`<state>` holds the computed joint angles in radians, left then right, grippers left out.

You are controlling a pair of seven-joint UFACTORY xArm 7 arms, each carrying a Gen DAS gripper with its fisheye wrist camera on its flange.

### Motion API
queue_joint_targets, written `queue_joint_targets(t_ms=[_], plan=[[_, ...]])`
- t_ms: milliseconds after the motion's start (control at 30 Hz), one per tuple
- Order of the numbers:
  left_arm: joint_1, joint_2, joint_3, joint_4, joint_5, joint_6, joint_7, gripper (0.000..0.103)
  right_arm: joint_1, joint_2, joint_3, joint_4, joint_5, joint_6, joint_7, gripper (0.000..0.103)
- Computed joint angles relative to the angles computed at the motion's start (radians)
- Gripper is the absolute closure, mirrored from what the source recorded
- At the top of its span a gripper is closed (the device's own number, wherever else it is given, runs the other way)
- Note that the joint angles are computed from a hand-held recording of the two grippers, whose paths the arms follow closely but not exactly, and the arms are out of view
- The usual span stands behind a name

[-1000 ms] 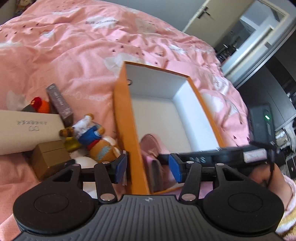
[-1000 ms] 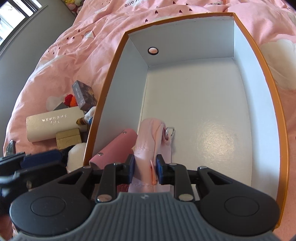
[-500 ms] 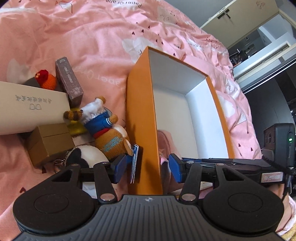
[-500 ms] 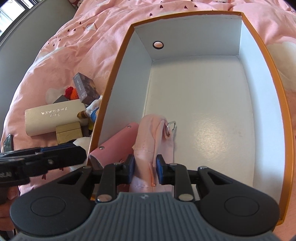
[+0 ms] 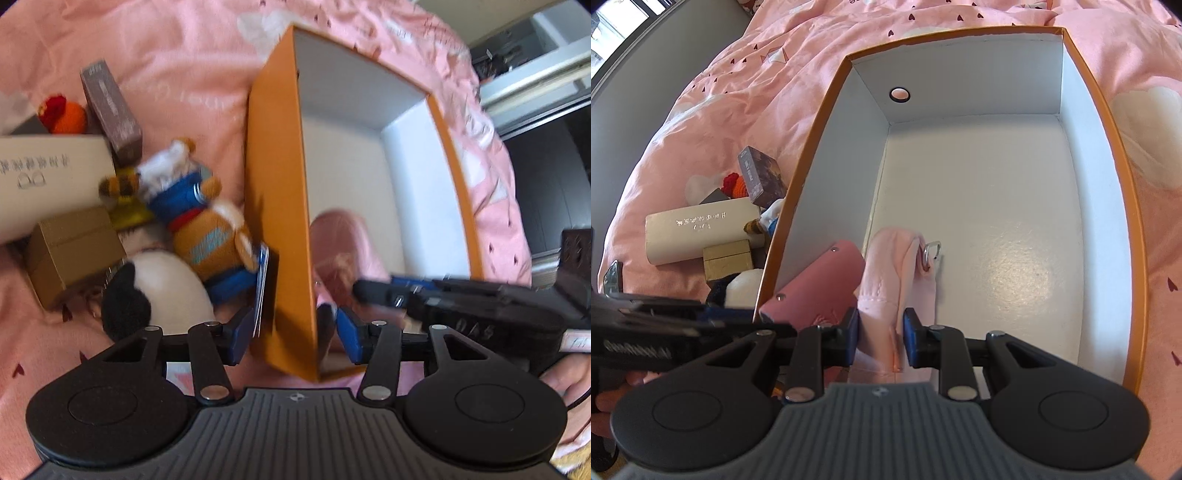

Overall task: Organize objects
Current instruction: 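Lower the pink wallet into the box beside the pouch and open the left gripper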

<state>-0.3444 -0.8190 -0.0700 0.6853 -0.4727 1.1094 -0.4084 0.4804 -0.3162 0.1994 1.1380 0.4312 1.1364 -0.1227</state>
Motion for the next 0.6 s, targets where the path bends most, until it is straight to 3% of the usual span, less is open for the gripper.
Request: queue_joint_targets(t_ms=[200, 400, 600], plan=[[0.002, -0.002, -0.006, 0.010, 0.005, -0.005, -0.002, 0.049, -0.003, -0.003, -0.007, -0.018, 0.015, -0.019, -0.009, 0.076], [0.040, 0.020, -0.039, 0.067, 0.103, -0.011, -0.017, 0.047, -0.001, -0.005, -0.016, -0.038, 0.057, -0.045, -0.001, 0.077], [0.028, -0.010, -0.042, 0.037, 0.093, -0.071, -0.038, 0.047, 0.023, -0.033, 0.020, -0.077, 0.027, -0.099, -0.018, 0.076]])
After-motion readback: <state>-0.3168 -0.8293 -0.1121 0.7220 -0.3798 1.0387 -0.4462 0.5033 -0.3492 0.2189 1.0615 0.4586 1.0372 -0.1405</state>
